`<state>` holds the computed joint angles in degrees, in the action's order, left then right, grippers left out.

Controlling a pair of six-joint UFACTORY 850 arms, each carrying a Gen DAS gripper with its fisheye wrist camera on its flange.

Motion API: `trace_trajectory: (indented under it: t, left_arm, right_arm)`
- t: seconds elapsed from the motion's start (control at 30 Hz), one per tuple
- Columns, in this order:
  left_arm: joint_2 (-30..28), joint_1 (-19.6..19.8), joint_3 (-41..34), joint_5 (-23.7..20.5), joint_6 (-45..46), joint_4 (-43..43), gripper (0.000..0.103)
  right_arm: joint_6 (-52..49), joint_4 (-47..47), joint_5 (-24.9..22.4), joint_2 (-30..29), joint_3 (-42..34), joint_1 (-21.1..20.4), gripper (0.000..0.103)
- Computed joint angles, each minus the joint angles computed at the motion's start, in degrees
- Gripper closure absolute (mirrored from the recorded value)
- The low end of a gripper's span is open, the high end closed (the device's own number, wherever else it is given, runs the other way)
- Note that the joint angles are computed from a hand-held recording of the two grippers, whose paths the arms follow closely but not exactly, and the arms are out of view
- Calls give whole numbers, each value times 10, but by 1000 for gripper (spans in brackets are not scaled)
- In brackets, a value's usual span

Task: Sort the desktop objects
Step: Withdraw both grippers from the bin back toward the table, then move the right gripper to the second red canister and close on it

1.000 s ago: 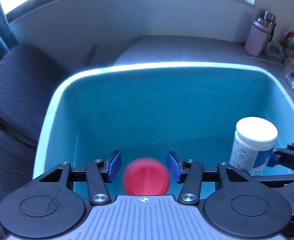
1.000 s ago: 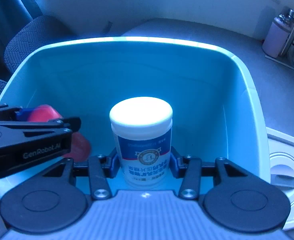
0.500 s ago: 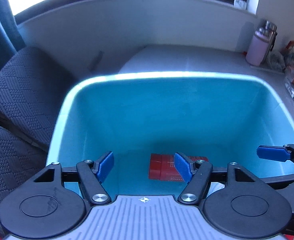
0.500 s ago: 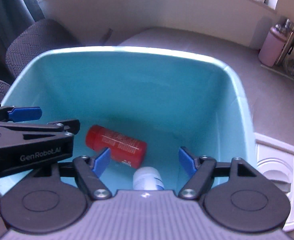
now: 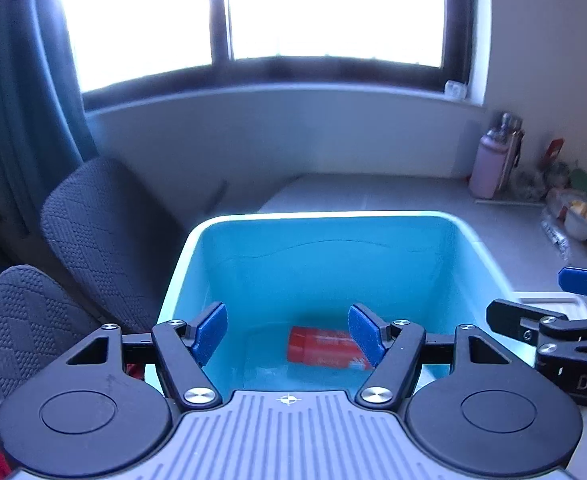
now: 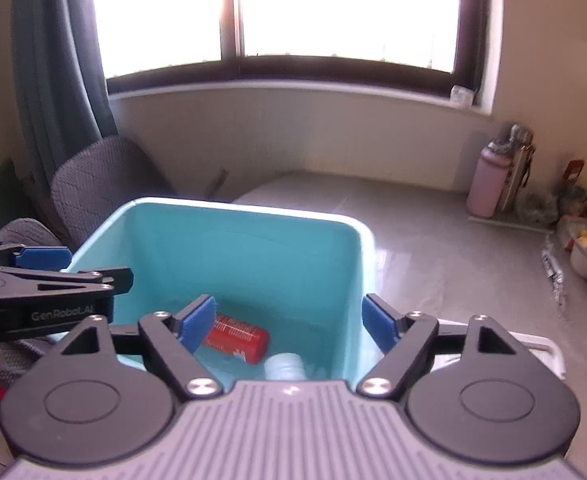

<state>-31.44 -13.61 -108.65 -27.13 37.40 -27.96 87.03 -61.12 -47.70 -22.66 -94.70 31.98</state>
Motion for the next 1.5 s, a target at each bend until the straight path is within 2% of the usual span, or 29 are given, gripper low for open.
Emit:
trace_trajectory:
  t: [0.07,0.13,0.3,0.43,0.67,0.97,1.07,1.13,1.27,1.4,1.5]
  left_arm:
    - [45,-4,64,30,9,-20,26]
    - [89,-4,126,55,23,-43,25]
    - [174,3,250,83,10,-30,25]
    - [229,21,339,99,82,-99,25]
    - [288,40,446,124,296,-287,25]
    - [333,38,542,162,539,-512,25]
    - [335,45,563,149,636,-621,25]
    - [328,46,569,145,624,-603,25]
    - [307,45,559,142,489,-470,25]
    - [292,45,551,173,469,-477,25]
    - [284,49,545,169,469,-489,25]
  right_arm:
    - [54,-44,-4,36,53,16,18]
    - [105,-83,-13,69,104,32,16]
    - [176,-98,-53,113,185,77,14]
    - [235,-120,-71,133,241,106,14]
    - [289,-143,-115,149,304,160,14]
    - [386,-175,-130,148,369,196,14]
    - [427,-190,-125,142,385,198,14]
    - [450,-199,-119,135,393,198,14]
    - [486,-224,-114,117,401,196,14]
    - [508,-245,-119,103,403,192,13]
    - [523,-256,-115,99,405,186,13]
